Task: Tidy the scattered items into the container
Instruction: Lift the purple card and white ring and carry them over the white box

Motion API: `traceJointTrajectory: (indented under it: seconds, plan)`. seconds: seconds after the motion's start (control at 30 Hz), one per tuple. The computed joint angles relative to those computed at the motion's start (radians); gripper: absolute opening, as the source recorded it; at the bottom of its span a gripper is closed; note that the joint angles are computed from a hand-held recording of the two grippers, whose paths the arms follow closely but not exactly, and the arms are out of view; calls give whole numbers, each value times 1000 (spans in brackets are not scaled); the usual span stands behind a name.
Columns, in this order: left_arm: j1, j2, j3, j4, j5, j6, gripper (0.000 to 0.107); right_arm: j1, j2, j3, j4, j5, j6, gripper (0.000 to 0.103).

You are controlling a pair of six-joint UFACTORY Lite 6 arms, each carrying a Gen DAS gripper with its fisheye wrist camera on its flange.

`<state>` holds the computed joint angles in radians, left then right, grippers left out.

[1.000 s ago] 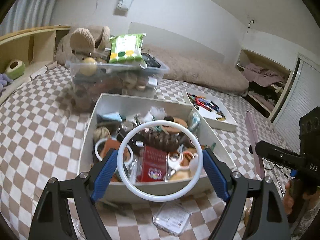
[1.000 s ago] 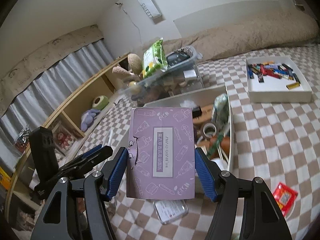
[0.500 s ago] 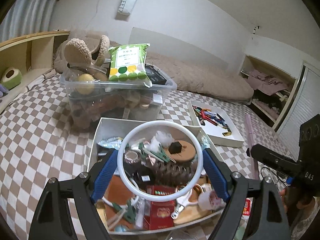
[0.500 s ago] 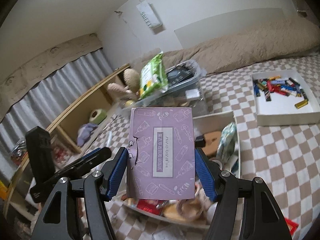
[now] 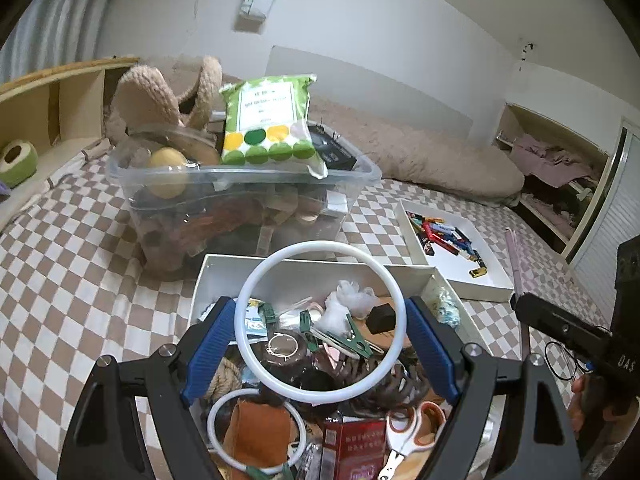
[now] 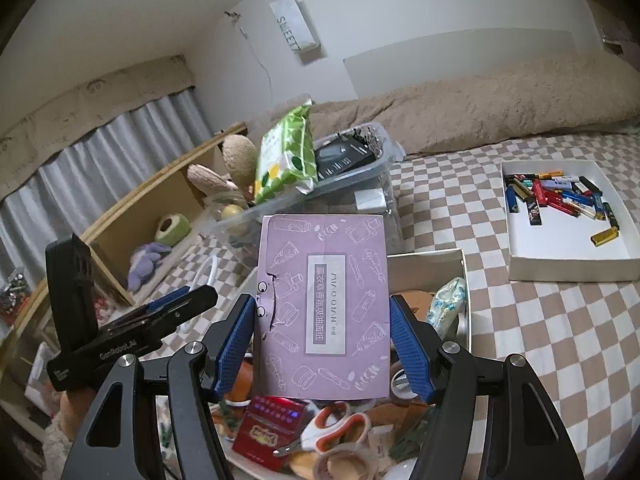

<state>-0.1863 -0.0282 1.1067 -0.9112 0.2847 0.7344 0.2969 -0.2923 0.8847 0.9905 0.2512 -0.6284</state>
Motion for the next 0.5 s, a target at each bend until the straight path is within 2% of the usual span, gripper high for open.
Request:
traceJointTrajectory:
  seconds: [0.13,0.4,0.5]
  plan:
    - [19,84,42,-119,34,89,85,-14,54,20,71,5,-79,68]
    - [19,166,69,-51,-23,15,85,-24,148,69,266,21,-278,68]
    - [27,187,82,-13,-26,-19,85,-12,192,90,285,22,-295,68]
